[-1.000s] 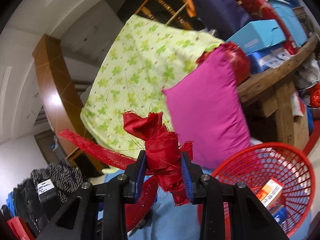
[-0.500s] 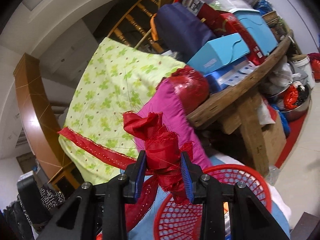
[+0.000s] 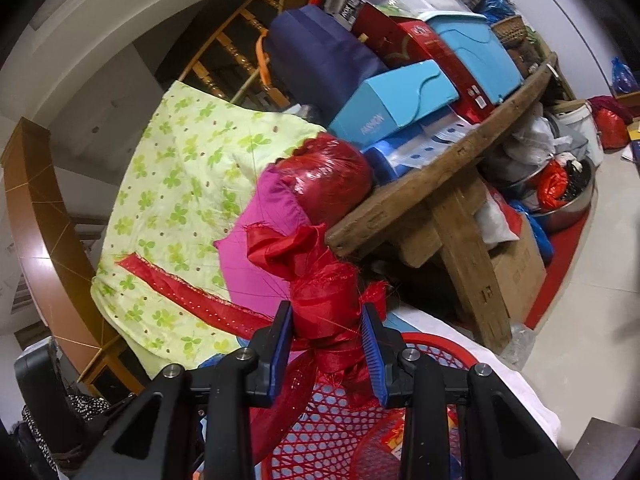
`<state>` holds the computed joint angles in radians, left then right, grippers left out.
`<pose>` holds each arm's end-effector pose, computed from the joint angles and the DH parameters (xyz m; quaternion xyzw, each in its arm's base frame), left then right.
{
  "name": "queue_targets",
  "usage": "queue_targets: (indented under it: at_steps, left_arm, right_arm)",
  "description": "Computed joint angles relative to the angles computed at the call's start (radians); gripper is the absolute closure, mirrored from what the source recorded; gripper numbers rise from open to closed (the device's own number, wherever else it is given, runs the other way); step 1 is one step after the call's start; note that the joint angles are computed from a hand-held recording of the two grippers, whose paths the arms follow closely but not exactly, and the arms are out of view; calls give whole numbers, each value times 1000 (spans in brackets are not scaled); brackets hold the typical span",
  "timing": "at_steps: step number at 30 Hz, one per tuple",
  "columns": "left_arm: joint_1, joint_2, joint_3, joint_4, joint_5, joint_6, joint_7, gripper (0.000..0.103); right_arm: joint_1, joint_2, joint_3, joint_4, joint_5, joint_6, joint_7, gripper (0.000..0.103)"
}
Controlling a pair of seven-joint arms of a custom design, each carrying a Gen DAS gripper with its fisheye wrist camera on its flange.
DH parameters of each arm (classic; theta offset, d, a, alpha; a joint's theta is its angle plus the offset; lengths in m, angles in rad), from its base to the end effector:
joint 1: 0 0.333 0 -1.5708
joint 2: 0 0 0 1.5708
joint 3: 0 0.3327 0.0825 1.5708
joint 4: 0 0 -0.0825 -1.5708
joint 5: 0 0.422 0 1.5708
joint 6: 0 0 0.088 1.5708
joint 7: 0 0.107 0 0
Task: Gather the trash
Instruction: 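Carry the red ribbon bundle and blue bag up to the red mesh basket, then open both grippers over the basket to drop the ribbon and blue bag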
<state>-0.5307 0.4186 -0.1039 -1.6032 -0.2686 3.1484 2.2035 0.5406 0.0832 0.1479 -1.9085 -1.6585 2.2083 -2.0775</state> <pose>0.6338 -0.4189 0.5247 -0.2533 0.8061 -0.4345 0.3120 0.5267 0.3868 0.5085 -0.2387 0.7329 -0.3469 0.5344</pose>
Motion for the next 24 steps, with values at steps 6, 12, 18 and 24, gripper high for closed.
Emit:
queue_targets:
  at_steps: [6, 12, 18, 24]
  left_arm:
    - [0, 25, -5, 27, 10, -44, -10, 68]
    - [55, 40, -73, 45, -7, -120, 4, 66]
    - [96, 35, -123, 30, -29, -142, 38, 60]
    - [125, 17, -158, 1, -76, -112, 88, 42]
  right_arm:
    - [-9, 7, -5, 1, 60, 19, -33, 66]
    - [-21, 27, -19, 16, 142, 77, -78, 65]
    - [-21, 36, -27, 20, 174, 103, -84, 65]
    - [-21, 49, -32, 34, 192, 142, -91, 64]
